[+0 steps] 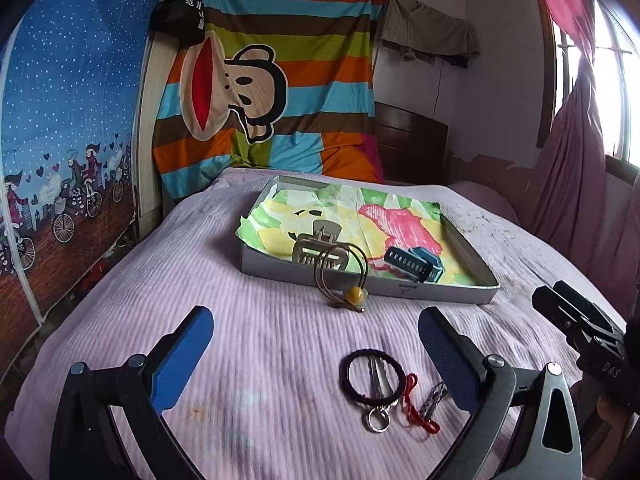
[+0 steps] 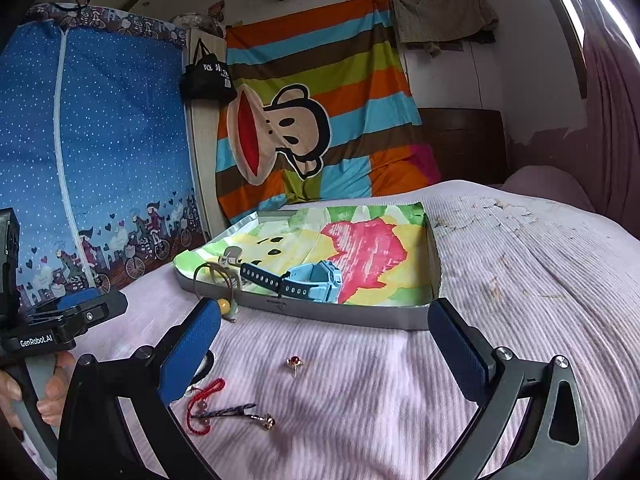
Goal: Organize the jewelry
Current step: 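Withdraw both open grippers from the tray, then grasp the silver ring with the left gripper while the right gripper grasps a small earring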
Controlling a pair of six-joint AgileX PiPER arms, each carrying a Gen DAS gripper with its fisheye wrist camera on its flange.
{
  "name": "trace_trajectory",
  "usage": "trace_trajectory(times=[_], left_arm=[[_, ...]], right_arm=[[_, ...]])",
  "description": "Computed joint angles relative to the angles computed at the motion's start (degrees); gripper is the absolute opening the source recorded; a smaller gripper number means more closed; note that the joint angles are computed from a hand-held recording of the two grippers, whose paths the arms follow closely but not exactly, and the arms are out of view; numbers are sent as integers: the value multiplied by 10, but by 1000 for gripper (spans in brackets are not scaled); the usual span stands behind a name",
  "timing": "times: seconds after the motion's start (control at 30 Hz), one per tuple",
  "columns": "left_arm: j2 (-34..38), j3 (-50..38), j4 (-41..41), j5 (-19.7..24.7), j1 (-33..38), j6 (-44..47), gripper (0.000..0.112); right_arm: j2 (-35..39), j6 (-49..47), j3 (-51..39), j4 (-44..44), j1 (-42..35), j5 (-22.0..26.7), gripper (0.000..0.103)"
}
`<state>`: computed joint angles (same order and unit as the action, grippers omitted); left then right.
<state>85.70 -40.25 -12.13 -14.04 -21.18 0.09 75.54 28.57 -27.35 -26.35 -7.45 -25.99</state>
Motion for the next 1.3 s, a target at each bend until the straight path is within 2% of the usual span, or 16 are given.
trace_trajectory(times=[0.17, 0.27, 0.47, 0.53, 0.6, 0.63, 0.73, 0.8, 0.97, 1.2, 1.3], left_arm=[[1, 13, 25, 26, 2, 0, 103], [2, 19, 143, 39, 12, -108, 103], [5, 35, 315, 38, 23, -266, 103], [9, 34, 381, 39, 28, -329, 103], [12, 34, 448, 35, 32, -390, 103], [13, 35, 473, 31, 34, -411, 102], [17, 34, 547, 24, 33, -470, 96], [22, 30, 610, 20, 33, -523, 90], [36, 17, 770, -6, 43, -658, 72], [59, -8, 913, -8, 30, -776, 53], [65, -14, 938, 0, 20, -797, 47]], right_arm=[[7, 28, 4, -59, -3, 6, 102], [14, 58, 7, -106, -11, 6, 102], [25, 99, 0, -179, -9, 23, 101], [36, 124, -8, -207, -7, 30, 97], [50, 152, -17, -239, -3, 41, 82], [56, 170, -20, -260, -4, 42, 78], [72, 225, -29, -327, -13, 33, 67], [83, 265, -37, -375, -17, 29, 55], [106, 318, -53, -444, -4, 33, 39], [126, 365, -71, -505, 16, 44, 32], [133, 383, -76, -526, 20, 47, 32]])
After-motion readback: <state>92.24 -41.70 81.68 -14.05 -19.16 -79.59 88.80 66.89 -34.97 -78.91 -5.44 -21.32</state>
